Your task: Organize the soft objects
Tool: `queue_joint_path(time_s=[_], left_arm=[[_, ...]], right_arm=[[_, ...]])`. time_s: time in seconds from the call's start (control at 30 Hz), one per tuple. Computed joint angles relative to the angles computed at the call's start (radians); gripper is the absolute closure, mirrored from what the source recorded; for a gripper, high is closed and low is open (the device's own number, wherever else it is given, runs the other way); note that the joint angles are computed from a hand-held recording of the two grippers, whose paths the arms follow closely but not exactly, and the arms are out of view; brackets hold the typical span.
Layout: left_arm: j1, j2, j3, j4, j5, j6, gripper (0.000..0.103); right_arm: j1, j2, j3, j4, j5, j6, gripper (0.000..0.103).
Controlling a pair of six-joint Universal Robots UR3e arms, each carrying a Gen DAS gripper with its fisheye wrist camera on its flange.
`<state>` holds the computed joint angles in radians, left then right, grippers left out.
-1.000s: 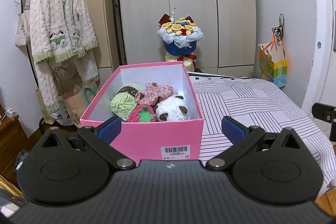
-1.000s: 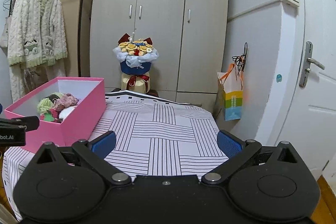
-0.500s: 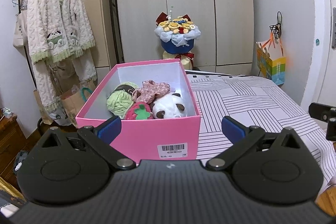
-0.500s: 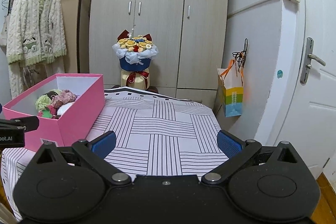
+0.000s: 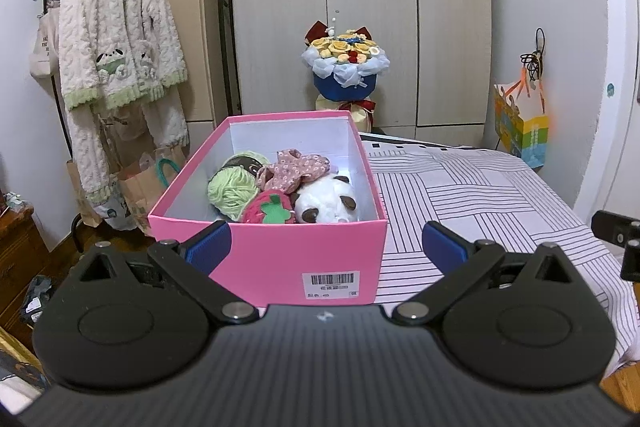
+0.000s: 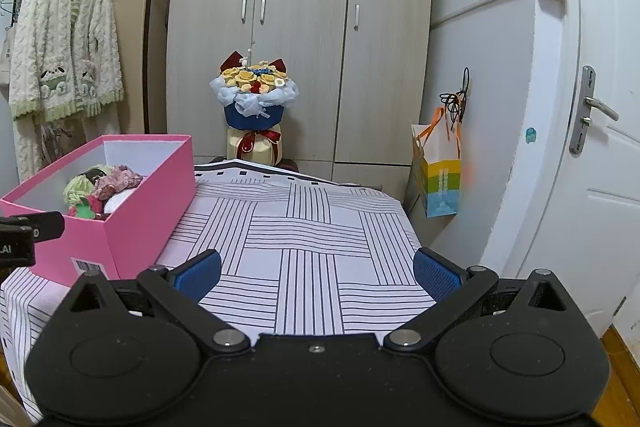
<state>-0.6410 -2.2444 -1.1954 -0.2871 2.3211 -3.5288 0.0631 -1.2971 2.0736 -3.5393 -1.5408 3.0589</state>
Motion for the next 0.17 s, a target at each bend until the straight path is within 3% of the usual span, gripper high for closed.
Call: queue_joint_path(time_s=[0.17], left_arm=[[-0.001,-0.003,0.006,-0.005,0.004,-0.001,0.000]], right_arm=[[-0.005,0.000,0.002,-0.002,0.004,-0.002,0.000]])
